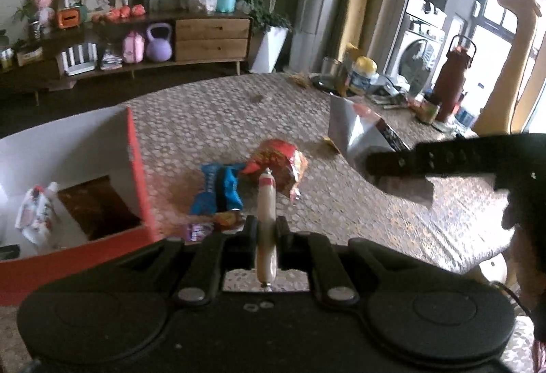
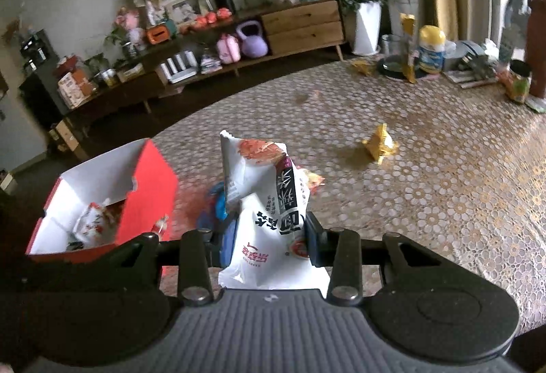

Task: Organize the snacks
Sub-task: 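Carry the sausage stick with the left gripper while the right carries the white packet over the box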

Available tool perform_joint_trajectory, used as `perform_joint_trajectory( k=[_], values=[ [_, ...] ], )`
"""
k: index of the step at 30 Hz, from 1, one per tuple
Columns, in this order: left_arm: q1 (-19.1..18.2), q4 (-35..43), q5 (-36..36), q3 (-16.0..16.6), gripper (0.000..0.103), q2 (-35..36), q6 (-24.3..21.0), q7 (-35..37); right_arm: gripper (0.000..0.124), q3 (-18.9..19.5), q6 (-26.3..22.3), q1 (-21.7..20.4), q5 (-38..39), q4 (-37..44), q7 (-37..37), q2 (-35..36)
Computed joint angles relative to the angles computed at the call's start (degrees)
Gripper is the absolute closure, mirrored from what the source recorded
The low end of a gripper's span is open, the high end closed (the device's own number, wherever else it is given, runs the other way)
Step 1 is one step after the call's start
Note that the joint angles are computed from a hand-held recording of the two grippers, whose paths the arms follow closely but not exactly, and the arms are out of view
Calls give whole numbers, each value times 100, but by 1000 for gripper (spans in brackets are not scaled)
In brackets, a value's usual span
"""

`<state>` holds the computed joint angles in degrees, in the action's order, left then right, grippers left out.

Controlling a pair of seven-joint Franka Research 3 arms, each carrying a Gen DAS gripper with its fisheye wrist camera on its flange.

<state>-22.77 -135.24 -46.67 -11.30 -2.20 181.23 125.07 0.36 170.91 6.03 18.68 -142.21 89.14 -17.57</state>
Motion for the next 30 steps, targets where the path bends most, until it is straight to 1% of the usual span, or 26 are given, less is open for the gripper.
perform_joint_trajectory(
  k=[4, 9, 15, 17, 21, 26, 30],
  values=[
    [-43, -113, -107, 197, 96, -235, -15, 29, 85, 184, -24, 76, -83, -6, 109, -121],
    [-234, -272, 31, 645, 96, -509, 24, -65, 85, 395, 3, 213, -230, 96, 289, -102],
    [-241, -412, 612, 1073, 96, -696, 7, -522, 85, 602, 37, 388, -442, 404, 532, 170],
    [-330, -462, 703, 1313, 96, -764, 4, -553, 85, 680, 33, 404, -572, 541, 657, 297],
    [-365, -510, 1036, 1646, 96, -804, 23, -763, 85, 790, 20, 464, -859, 847, 938, 621],
    [-104, -444, 1524, 1765, 96, -702, -44, -1130, 85, 803, -7, 595, -1254, 1271, 1246, 1076],
    [329, -304, 1884, 1641, 96, -518, -101, -1426, 85, 733, -121, 766, -1582, 1648, 1475, 1458]
  ],
)
